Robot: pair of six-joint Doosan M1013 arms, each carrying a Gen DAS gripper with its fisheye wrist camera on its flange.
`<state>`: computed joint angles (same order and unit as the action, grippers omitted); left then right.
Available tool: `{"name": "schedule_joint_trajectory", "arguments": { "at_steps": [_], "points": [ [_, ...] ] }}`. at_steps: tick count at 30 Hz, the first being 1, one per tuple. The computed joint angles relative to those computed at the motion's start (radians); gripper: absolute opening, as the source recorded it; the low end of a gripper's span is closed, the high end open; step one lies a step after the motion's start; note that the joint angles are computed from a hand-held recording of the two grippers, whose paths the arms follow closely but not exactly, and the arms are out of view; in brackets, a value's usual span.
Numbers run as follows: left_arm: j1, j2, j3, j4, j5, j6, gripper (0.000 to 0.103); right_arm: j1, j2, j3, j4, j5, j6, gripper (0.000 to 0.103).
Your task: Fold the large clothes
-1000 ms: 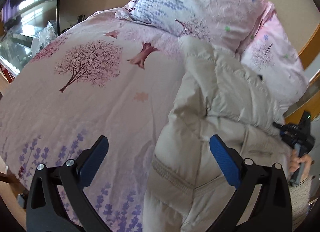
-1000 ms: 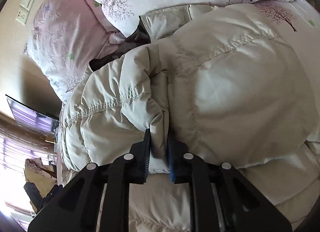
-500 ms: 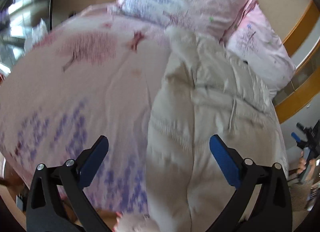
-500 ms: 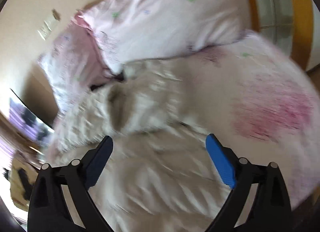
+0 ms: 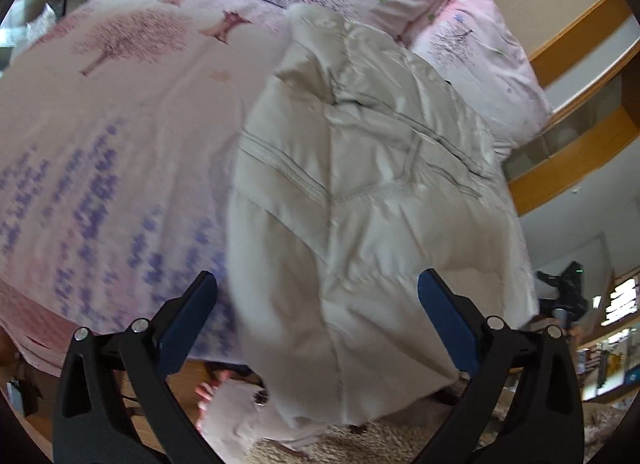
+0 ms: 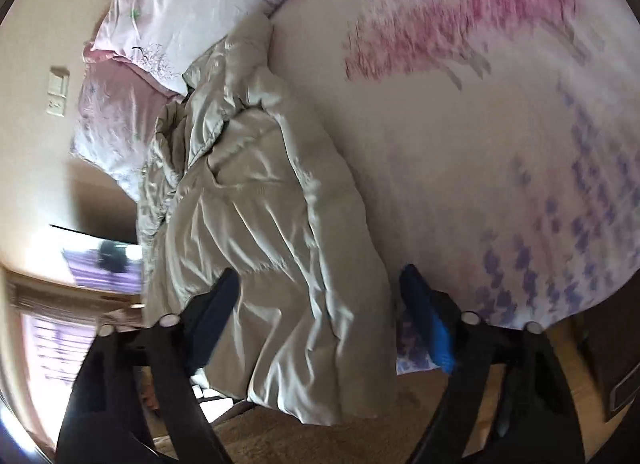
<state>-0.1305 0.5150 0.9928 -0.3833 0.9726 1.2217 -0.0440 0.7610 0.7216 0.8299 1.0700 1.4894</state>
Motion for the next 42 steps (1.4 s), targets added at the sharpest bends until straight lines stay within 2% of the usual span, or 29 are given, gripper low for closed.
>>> {"name": "schedule_joint_trajectory", "arguments": {
  "at_steps": [4,9,14,17,22,24,26,28,33,36,42],
  "points": [
    [0.001,-0.001,0.007,-0.052,-0.005,0.027,0.09,-0.009,0.006,0.016,0.094,0.035,-0.07,0.067],
    [0.001,-0.004,0.01,-0.056,-0.001,0.015,0.077,-0.009,0.008,0.028,0.138,0.055,-0.127,0.067],
    [0.015,-0.02,0.05,-0.118,-0.04,0.008,0.068,-0.01,0.008,0.039,0.185,0.091,-0.189,0.066],
    [0.017,-0.027,0.061,-0.114,-0.046,-0.003,0.062,-0.008,0.01,0.039,0.201,0.101,-0.209,0.066],
    [0.026,-0.046,0.102,-0.194,-0.065,0.023,0.062,-0.002,0.008,0.05,0.236,0.125,-0.258,0.063],
    [0.027,-0.053,0.119,-0.233,-0.074,0.037,0.061,0.003,0.012,0.045,0.244,0.137,-0.267,0.06],
    [0.025,-0.056,0.126,-0.251,-0.073,0.045,0.06,0.006,0.017,0.039,0.251,0.147,-0.274,0.053],
    [0.021,-0.053,0.121,-0.246,-0.059,0.037,0.052,0.01,0.021,0.034,0.251,0.151,-0.268,0.047],
    [0.013,-0.053,0.115,-0.218,-0.063,0.018,0.029,0.014,-0.003,0.076,0.271,0.097,-0.304,0.034],
    [0.005,-0.053,0.103,-0.181,-0.073,0.016,0.02,0.019,-0.023,0.1,0.275,0.051,-0.337,0.028],
    [0.003,-0.06,0.097,-0.146,-0.123,0.009,0.015,0.033,-0.076,0.161,0.302,-0.071,-0.442,0.021]
  ]
}}
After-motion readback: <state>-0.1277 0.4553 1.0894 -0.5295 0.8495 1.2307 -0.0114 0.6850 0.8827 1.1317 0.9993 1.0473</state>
